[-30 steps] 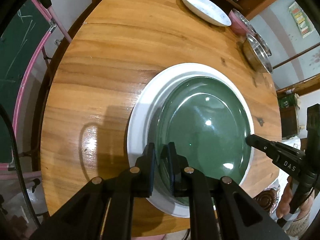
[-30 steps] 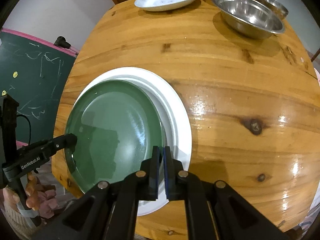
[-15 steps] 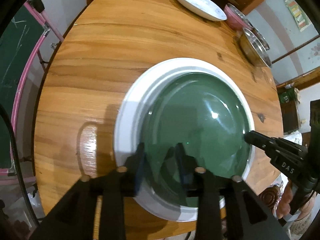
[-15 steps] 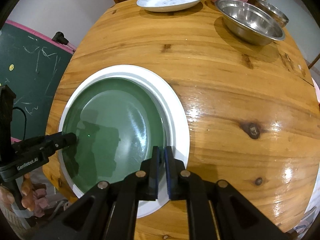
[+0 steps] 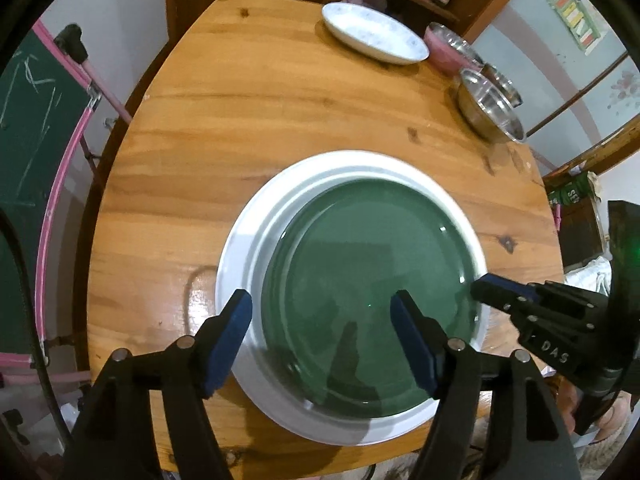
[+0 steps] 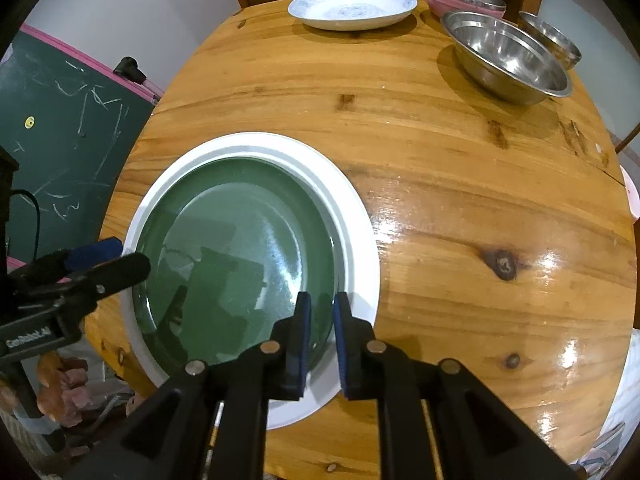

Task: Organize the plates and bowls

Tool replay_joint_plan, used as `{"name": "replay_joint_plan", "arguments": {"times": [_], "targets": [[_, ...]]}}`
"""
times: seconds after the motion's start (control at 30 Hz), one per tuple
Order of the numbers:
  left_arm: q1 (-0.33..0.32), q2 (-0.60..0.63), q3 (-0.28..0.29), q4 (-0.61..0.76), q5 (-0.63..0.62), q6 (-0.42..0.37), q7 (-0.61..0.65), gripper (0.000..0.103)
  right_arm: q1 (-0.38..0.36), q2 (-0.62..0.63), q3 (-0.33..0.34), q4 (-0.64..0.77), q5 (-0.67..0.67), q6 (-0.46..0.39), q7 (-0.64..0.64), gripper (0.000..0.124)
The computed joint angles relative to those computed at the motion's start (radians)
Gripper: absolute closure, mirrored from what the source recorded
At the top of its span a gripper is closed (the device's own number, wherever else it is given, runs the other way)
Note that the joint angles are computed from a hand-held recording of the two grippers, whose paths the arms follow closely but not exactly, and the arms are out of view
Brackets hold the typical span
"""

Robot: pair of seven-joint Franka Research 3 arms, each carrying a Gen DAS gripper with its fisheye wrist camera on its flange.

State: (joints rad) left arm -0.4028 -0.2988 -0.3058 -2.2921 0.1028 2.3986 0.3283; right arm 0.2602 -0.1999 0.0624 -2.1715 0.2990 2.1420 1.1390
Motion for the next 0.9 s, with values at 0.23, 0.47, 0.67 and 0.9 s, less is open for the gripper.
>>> {"name": "replay_joint_plan", "arguments": {"times": [0.23,0.47,0.67,0.9], "targets": [[0.001,0.007,-0.011,0.069,0.044,-0.029,0.012,0.033,0.0,-0.022,-0.014,0.014,0.045,-0.028,-0.031,0.113],[0.017,0.018,0.003,0.202,0.082,-0.068,0.104,0.025,-0.02,0.006,-0.044,0.142,0.129,-0.14,-0.062,0.112],[0.065,0.054,0.013,0.363,0.134,-0.13,0.159,0.02,-0.046,0.036,-0.053,0.28,0.162,-0.162,-0.081,0.089],[0.117,0.173,0.04,0.628,0.149,-0.224,0.234,0.02,-0.069,0.175,-0.052,0.59,0.145,-0.162,-0.034,0.088]]}}
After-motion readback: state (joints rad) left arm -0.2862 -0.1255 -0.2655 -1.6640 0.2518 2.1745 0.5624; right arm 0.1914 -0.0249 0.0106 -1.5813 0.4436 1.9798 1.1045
